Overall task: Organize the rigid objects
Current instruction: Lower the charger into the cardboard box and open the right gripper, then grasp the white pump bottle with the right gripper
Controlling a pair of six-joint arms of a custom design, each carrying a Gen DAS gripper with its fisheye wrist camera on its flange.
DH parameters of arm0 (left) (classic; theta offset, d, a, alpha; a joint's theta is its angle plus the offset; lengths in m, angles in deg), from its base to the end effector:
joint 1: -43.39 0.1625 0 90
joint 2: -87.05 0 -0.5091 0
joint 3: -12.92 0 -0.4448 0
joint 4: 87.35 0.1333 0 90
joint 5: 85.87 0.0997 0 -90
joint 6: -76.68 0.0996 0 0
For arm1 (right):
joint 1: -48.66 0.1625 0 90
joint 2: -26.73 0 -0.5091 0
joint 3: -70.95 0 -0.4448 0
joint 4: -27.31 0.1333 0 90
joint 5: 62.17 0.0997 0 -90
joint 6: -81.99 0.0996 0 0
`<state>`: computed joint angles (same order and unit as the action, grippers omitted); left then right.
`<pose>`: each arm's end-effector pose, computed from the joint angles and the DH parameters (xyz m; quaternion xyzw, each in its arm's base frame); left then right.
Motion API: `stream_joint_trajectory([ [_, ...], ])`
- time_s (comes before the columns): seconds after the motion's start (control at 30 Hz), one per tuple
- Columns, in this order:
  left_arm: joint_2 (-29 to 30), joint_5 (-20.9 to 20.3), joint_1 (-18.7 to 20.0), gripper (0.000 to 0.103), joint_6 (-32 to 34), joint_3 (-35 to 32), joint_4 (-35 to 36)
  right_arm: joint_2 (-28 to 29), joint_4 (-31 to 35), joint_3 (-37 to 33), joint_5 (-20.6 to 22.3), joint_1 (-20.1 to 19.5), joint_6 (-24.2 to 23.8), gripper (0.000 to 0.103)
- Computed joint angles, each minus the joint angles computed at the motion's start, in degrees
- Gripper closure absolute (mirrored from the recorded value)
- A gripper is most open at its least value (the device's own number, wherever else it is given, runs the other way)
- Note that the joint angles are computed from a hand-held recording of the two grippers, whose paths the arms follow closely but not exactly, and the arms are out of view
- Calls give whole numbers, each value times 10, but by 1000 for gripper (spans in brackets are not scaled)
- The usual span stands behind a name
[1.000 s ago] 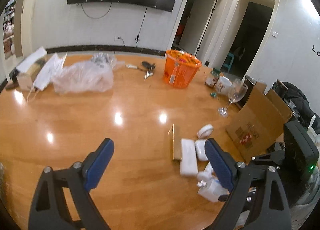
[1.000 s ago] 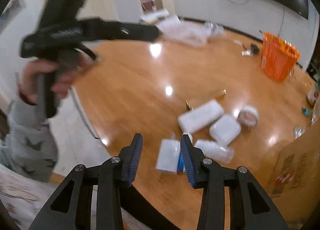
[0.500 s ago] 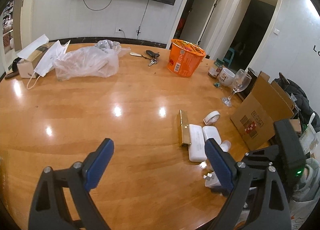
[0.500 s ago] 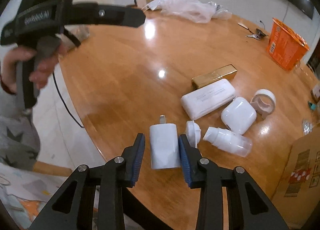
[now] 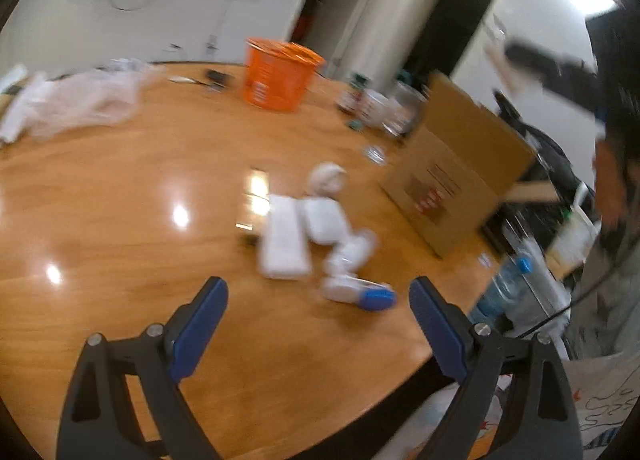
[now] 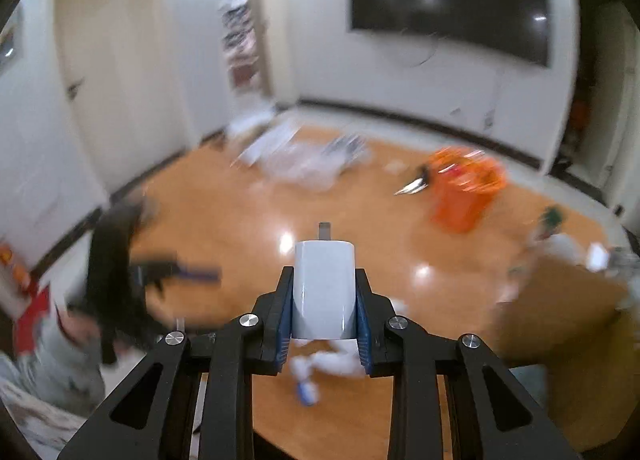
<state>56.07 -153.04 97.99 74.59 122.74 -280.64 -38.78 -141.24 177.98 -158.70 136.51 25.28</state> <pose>-0.2371 -0.6305 -0.0541 0.2344 0.9298 -0.2587 0.1165 0.0963 -0.6874 0.3120 0.4178 -0.8497 0.2496 0.2028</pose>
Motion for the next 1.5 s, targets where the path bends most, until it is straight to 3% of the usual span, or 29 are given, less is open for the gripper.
stream_joint_trajectory([
  [0.1,28,-11,-4,13,19,-24,13,-5,-51,-10,-47,-7,0,81],
  [0.2,50,-11,-4,13,25,-48,38,1,-19,-42,-105,-21,43,81],
  [0.27,60,-5,-4,18,21,-61,53,7,7,-61,-133,-32,70,81],
  [0.33,67,1,-4,35,17,-67,55,8,12,-64,-151,-38,73,81],
  [0.4,74,15,-7,45,21,-71,47,7,22,-69,-158,-45,77,81],
  [0.53,75,33,-12,45,27,-74,53,12,75,-97,-167,-49,98,81],
  [0.73,45,50,-25,45,25,-55,40,18,165,-121,-149,-50,121,80],
  [0.8,23,46,-35,45,33,-47,26,25,166,-126,-153,-48,120,73],
  [0.9,0,38,-50,45,59,-58,30,18,152,-120,-142,-48,110,55],
  [1.07,1,-11,-65,45,95,-140,100,-3,107,-101,-114,-53,74,53],
  [1.2,39,-49,-65,45,106,-253,218,-24,60,-76,-71,-67,30,42],
  [1.33,88,-82,-62,45,117,-370,364,-59,50,-42,15,-88,-16,42],
  [1.43,126,-103,-60,45,122,-461,491,-92,57,-4,89,-97,-85,45],
  [1.5,150,-107,-60,39,120,-521,592,-108,80,17,118,-95,-121,71],
])
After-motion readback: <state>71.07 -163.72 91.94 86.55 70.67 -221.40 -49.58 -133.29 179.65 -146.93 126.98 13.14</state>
